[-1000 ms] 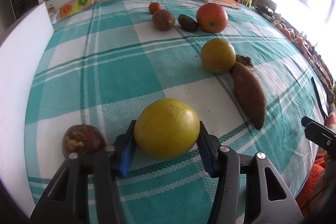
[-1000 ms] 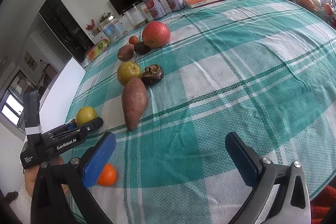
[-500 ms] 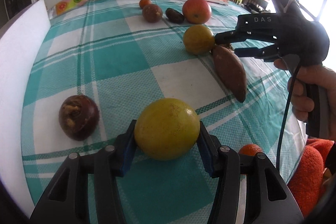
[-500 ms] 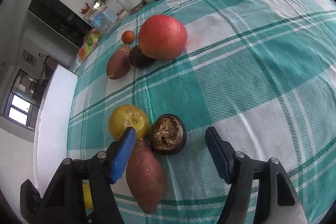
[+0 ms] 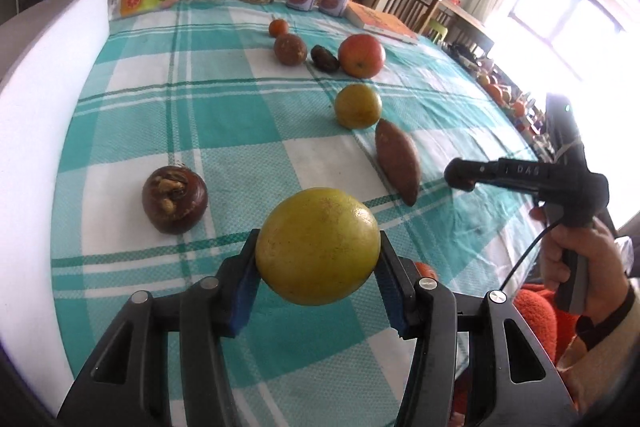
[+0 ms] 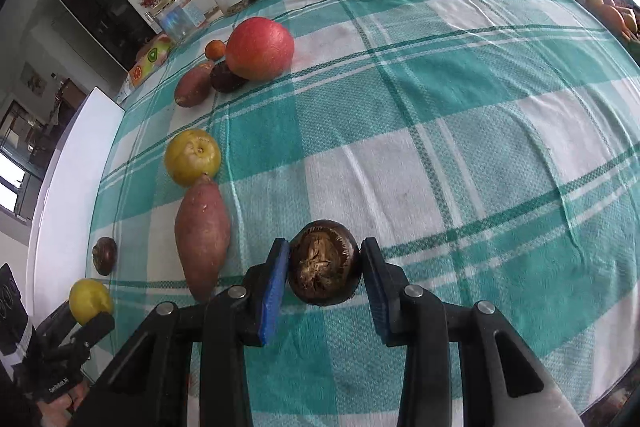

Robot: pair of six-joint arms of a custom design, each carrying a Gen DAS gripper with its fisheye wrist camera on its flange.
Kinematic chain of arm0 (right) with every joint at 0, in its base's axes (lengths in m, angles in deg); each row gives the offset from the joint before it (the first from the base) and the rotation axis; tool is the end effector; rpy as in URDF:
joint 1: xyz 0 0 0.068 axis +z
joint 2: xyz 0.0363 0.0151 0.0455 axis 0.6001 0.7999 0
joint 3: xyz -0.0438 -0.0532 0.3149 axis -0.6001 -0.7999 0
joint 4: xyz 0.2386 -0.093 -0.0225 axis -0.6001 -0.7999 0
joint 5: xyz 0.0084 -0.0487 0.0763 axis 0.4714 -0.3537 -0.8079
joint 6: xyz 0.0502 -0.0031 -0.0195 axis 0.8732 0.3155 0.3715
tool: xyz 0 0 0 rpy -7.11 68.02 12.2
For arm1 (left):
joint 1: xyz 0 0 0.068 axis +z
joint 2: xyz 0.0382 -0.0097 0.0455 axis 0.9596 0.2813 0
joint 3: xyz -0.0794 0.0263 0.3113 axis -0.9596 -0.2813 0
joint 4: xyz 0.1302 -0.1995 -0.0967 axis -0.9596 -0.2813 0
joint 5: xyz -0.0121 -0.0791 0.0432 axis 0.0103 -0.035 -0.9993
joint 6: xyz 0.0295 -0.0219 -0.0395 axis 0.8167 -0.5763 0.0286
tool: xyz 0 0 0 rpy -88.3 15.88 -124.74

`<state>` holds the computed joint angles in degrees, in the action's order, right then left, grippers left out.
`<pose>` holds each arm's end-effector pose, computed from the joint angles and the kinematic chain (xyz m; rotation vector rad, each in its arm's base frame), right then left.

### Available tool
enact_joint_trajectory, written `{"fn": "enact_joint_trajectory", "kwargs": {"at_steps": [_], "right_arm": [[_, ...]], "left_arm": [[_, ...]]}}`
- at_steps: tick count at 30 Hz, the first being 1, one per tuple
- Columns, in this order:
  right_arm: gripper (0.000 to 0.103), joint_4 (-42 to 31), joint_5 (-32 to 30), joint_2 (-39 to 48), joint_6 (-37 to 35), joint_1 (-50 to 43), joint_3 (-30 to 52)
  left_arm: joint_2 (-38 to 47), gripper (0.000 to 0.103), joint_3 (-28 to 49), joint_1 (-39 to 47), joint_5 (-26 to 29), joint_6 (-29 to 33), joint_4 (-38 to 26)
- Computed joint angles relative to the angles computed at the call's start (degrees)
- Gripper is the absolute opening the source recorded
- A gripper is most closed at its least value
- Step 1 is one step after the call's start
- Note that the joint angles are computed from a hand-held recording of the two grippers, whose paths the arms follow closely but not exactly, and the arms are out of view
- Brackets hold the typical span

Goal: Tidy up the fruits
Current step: 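Carry the apple over the box with the left gripper while the right gripper grasps a mangosteen, then open the left gripper over the box while the right gripper drops the mangosteen in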

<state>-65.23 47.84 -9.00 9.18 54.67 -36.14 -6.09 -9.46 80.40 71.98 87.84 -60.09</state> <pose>0.2258 0.0744 0.2003 0.3881 2.5794 0.4196 0.2122 0.0054 0.2170 0.3696 2.4606 -0.6147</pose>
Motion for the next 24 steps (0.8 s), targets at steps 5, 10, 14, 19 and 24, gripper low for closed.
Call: {"fn": "enact_joint_trajectory", "kwargs": {"at_steps": [5, 10, 14, 19, 24], "right_arm": [[0.037, 3.6, -2.4, -6.0, 8.9, 5.4, -0.5], [0.037, 6.5, -1.9, 1.8, 13.3, 21.4, 12.8], [0.037, 7.3, -5.2, 14.5, 12.3, 31.8, 29.3], [0.037, -0.7, -7.8, 31.1, 9.0, 39.4, 52.5], [0.051, -10.2, -5.8, 40.3, 6.3, 41.6, 66.5]], "left_arm": [[-4.6, 0.055, 10.1, 17.2, 10.5, 10.8, -19.5], [-0.5, 0.055, 20.2, 36.1, 13.0, 20.3, -28.9], [3.5, 0.055, 21.5, 43.7, 6.1, 19.5, -20.8], [9.3, 0.055, 19.9, 47.8, -0.9, 19.8, -13.3], [10.6, 0.068, 18.2, 48.4, -4.4, 20.1, -9.9]]}}
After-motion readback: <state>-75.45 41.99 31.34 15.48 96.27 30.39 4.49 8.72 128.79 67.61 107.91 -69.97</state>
